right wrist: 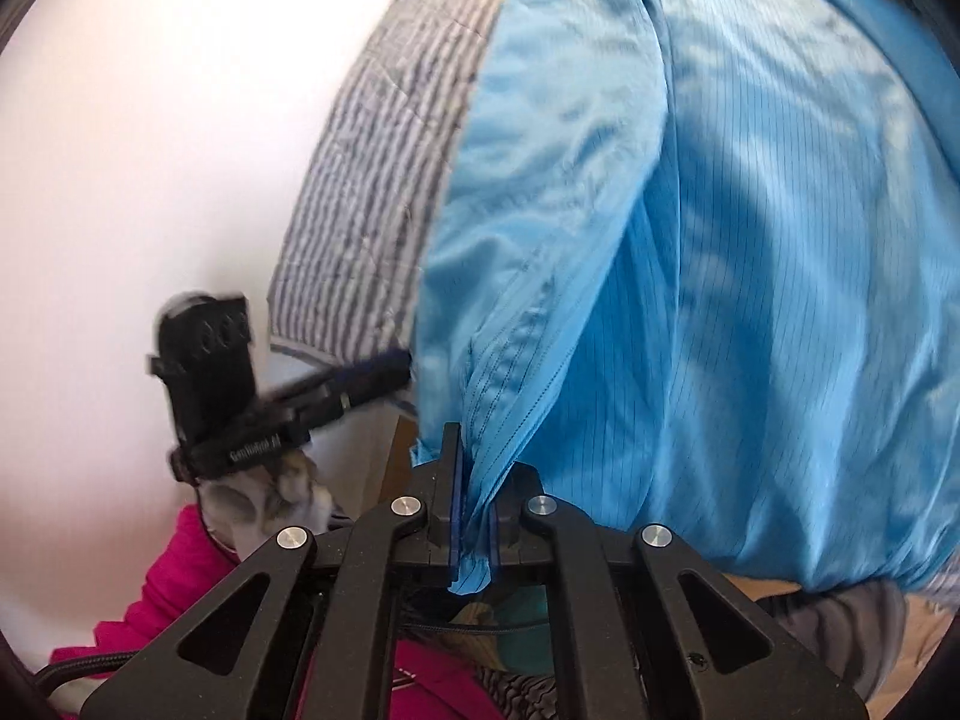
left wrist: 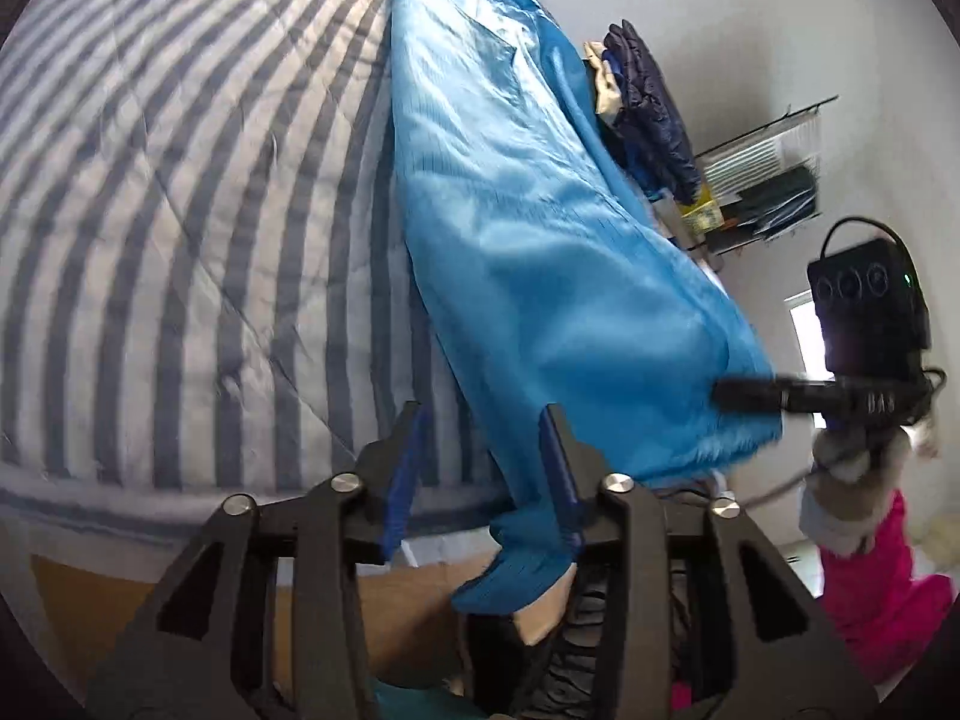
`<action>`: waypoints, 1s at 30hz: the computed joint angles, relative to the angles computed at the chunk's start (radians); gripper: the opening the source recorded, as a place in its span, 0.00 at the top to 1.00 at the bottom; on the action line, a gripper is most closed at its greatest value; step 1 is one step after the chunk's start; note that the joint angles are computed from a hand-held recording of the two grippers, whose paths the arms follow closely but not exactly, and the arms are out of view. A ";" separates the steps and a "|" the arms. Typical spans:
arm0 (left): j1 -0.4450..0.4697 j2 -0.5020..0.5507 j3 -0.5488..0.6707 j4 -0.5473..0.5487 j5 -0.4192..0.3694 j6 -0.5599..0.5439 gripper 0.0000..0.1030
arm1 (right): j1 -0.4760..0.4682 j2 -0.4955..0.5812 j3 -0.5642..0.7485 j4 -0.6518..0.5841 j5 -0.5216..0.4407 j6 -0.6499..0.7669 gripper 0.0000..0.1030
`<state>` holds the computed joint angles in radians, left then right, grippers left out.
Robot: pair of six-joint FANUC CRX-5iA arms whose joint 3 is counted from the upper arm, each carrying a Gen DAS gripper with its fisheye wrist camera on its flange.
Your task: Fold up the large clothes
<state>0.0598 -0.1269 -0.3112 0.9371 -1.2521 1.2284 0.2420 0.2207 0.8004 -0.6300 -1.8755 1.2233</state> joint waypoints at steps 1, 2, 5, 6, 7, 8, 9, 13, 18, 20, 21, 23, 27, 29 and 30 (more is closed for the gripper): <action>-0.003 0.004 -0.007 0.018 -0.005 -0.008 0.62 | 0.003 0.000 0.014 0.014 0.000 0.003 0.96; -0.013 0.011 -0.014 0.043 -0.007 -0.024 0.62 | 0.012 0.016 0.037 0.030 0.005 0.000 0.96; -0.061 0.050 -0.014 0.115 -0.003 -0.045 0.62 | 0.008 0.041 0.092 0.077 -0.009 -0.002 0.96; -0.080 0.068 -0.006 0.135 -0.001 -0.047 0.62 | 0.000 0.048 0.106 0.083 -0.014 -0.003 0.96; -0.100 0.081 -0.007 0.162 0.002 -0.053 0.62 | -0.006 0.050 0.112 0.089 -0.018 -0.002 0.96; -0.113 0.088 -0.010 0.179 0.002 -0.057 0.62 | -0.014 0.055 0.121 0.099 -0.022 0.001 0.96; -0.134 0.102 -0.010 0.206 0.000 -0.066 0.62 | -0.014 0.055 0.122 0.109 -0.021 -0.001 0.96; -0.196 0.115 0.033 0.172 0.010 -0.090 0.62 | -0.032 0.048 0.113 0.126 -0.015 -0.004 0.96; -0.224 0.060 0.072 0.049 0.034 -0.089 0.62 | -0.042 0.029 0.080 0.111 -0.006 -0.004 0.96; -0.226 0.049 0.095 -0.004 0.013 -0.082 0.71 | -0.055 0.019 0.068 0.086 -0.008 -0.011 0.96; -0.232 0.054 0.113 -0.030 0.017 -0.066 0.71 | -0.062 0.012 0.052 0.071 -0.007 -0.024 0.96; -0.208 0.018 0.116 -0.061 0.022 -0.048 0.71 | -0.080 -0.001 0.010 0.027 -0.015 -0.051 0.95; -0.134 -0.061 0.127 -0.148 0.028 -0.009 0.71 | -0.007 -0.012 -0.090 0.115 -0.072 -0.009 0.81; -0.102 -0.081 0.148 -0.211 0.026 0.023 0.71 | 0.035 -0.021 -0.138 0.169 -0.092 0.032 0.81; -0.089 -0.093 0.149 -0.229 0.021 0.034 0.71 | 0.050 -0.032 -0.160 0.191 -0.083 0.054 0.81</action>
